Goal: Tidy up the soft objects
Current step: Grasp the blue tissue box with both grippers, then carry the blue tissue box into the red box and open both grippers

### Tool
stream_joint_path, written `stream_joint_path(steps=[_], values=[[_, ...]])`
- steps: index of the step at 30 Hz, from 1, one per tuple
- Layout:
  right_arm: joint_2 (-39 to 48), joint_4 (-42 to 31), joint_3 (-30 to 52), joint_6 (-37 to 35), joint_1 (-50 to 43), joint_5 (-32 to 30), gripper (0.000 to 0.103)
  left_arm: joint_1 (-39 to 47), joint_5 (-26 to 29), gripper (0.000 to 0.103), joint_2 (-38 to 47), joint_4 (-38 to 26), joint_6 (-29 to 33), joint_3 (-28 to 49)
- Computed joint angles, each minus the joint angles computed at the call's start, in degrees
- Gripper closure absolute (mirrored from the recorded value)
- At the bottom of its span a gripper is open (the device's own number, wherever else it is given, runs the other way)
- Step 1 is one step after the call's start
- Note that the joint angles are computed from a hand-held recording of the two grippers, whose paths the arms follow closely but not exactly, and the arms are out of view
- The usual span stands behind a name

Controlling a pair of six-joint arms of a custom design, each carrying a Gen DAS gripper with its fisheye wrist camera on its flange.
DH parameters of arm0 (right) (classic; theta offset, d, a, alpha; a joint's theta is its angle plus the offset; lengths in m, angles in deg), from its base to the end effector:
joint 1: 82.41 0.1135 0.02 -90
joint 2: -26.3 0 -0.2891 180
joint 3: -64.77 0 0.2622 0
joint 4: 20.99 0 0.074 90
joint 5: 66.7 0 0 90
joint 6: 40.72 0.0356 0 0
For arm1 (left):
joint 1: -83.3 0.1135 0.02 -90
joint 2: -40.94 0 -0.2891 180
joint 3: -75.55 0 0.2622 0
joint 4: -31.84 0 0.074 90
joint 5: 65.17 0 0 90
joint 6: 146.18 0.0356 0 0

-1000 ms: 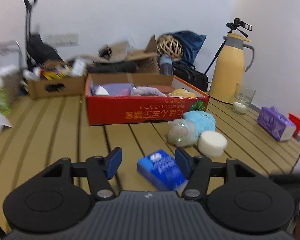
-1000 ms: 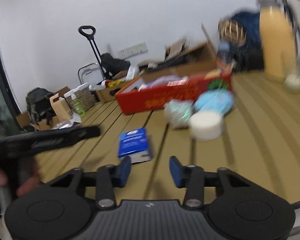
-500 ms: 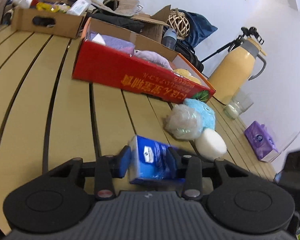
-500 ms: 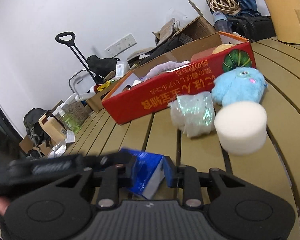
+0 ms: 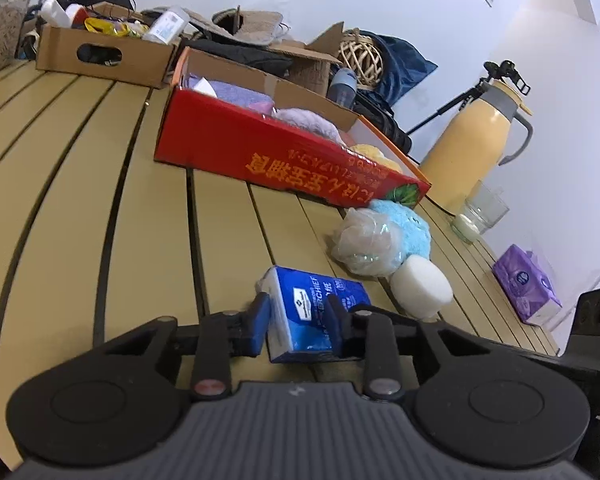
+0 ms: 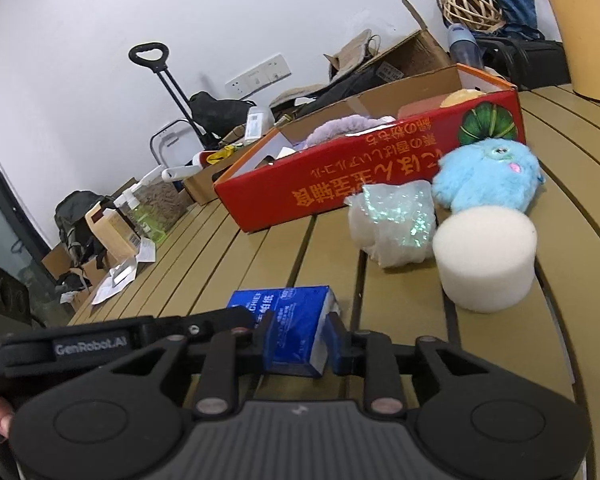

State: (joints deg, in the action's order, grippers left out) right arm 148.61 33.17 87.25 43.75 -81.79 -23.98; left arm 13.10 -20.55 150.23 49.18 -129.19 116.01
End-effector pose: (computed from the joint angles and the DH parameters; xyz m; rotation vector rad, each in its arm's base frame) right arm 0.1981 0.0283 0.0293 -0.5065 2.1617 0.9177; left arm 0.1159 -0.2472 0.0644 -0.3686 2.1534 -0.4313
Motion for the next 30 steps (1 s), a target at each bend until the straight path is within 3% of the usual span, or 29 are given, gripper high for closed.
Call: stream_joint_path(steps=[3, 5, 9, 11, 12, 15, 18, 22, 27, 30], values=[[-5.01, -0.78, -0.68, 1.86, 1.16, 1.08, 0.081, 0.64, -3.10, 0.077, -5.02, -2.23, 2.44, -0.02], [-11.41, -3.69, -0.05, 2.88, 1.80, 0.48, 0.081, 4.19, -3.50, 0.077, -10.02, -2.44, 8.82, 0.11], [-22.69, -19.67, 12.73, 4.63, 7.07, 3.48, 0.081, 19.87, 5.09, 0.077, -16.00, 2.99, 28.28, 2.67], [-21.44, -25.70, 21.79, 5.65, 9.48, 5.82, 0.081, 28.79, 13.28, 0.076, -14.40, 3.36, 34.28, 6.73], [-19.40, -32.20, 28.82, 5.24, 10.83, 7.56, 0.081, 32.69, 16.72, 0.076, -12.31, 2.90, 35.90, 9.28], [-10.61, -42.95, 45.03, 7.68, 12.63, 8.95, 0.081, 41.25, 25.14, 0.076, -4.99, 1.39, 33.61, 16.11], [-2.15, -52.18, 58.45, 6.79, 15.32, 14.08, 0.081, 45.81, 29.18, 0.077, 0.75, -2.18, 31.70, 21.34], [7.08, -63.93, 71.56, 6.84, 17.31, 16.11, 0.082, 46.01, 26.83, 0.076, 3.77, -10.11, 32.84, 24.49], [9.16, -69.77, 74.22, 2.21, 18.24, 16.13, 0.080, 44.79, 25.95, 0.069, -0.39, -9.47, 35.41, 19.90], [6.38, -69.35, 71.26, 1.32, 17.41, 15.60, 0.080, 42.35, 21.70, 0.069, -4.71, -11.46, 37.20, 18.04]])
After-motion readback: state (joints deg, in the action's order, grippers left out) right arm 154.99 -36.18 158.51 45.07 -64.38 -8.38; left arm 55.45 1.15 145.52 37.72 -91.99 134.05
